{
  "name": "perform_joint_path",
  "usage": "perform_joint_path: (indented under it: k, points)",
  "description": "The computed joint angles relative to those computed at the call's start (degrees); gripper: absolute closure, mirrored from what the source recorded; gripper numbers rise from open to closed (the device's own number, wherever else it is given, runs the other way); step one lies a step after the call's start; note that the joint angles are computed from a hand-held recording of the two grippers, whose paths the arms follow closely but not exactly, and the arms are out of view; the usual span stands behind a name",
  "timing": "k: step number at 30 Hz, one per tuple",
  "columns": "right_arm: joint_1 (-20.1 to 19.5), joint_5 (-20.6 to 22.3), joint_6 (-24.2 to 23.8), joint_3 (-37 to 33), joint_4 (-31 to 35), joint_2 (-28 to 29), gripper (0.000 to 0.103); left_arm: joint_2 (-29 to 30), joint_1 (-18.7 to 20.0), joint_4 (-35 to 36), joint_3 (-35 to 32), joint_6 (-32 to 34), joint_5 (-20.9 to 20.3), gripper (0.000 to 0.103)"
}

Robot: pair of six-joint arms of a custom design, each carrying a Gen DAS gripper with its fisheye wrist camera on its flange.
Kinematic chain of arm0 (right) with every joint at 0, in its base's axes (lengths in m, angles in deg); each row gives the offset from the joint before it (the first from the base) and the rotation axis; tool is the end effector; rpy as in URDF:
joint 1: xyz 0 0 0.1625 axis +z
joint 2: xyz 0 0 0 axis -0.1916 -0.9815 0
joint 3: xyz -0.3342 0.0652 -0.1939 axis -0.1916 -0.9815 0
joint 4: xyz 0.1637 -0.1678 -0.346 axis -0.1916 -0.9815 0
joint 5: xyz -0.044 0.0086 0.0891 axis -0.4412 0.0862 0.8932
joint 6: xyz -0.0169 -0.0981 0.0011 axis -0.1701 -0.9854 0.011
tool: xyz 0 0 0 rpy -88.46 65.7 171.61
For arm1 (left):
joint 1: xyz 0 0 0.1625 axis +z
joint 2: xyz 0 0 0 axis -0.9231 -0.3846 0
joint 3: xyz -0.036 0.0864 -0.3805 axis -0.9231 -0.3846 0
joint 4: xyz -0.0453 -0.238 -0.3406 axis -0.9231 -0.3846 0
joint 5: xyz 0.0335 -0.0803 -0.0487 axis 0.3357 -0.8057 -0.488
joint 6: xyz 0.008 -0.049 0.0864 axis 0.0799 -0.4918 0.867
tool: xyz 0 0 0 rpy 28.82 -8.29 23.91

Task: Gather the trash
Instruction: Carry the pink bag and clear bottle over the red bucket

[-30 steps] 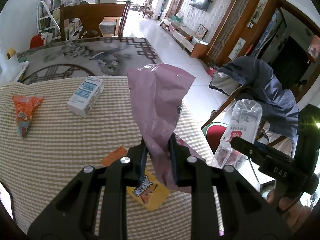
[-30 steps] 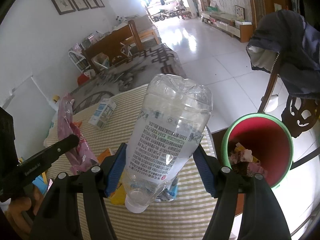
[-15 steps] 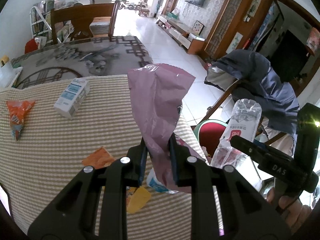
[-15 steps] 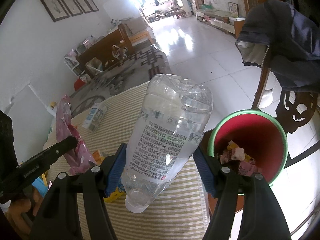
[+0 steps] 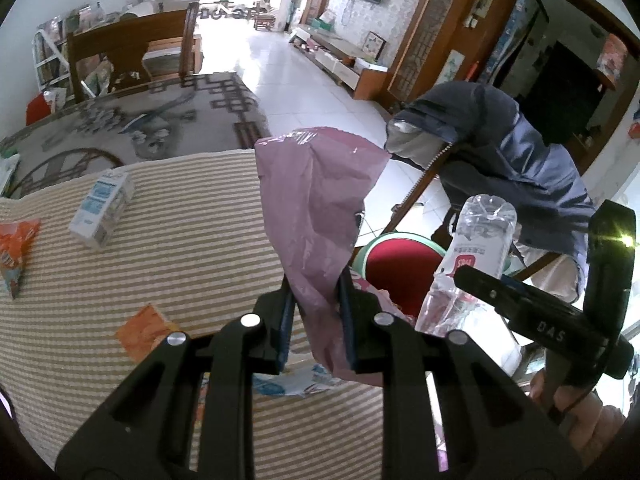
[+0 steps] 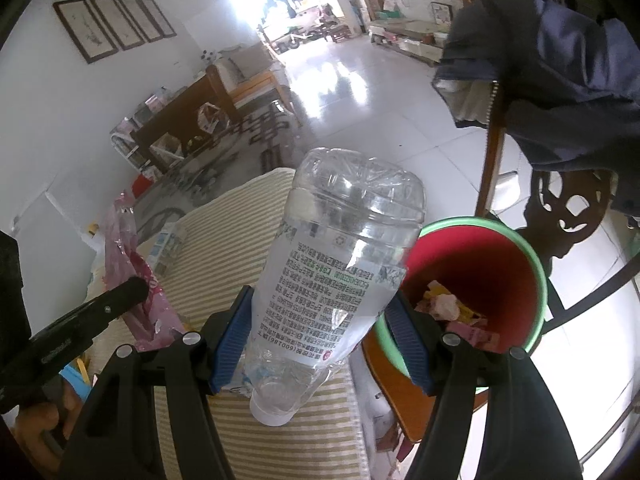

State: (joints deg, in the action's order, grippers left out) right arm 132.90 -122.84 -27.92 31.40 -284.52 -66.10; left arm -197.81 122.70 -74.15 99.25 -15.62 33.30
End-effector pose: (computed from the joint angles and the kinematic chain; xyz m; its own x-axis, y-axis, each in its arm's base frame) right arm 0.3216 -0.3633 -0.0393 -0.9083 -0.1247 0.3993 -0.3189 0.8241 -0.4682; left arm 0.0015 -0.3445 0.3132 -0.8501 0.0967 -0.5177 0.3798 0.7936 -0.4753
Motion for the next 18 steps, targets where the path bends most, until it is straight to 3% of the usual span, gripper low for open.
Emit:
perform_joint_path:
  k: [18]
  points:
    - [-4.93,-6.98,0.24,6.85,-5.60,-6.45,0.038,14.85,-0.29,-8.82,-1.98,4.13,-6.71,0.083]
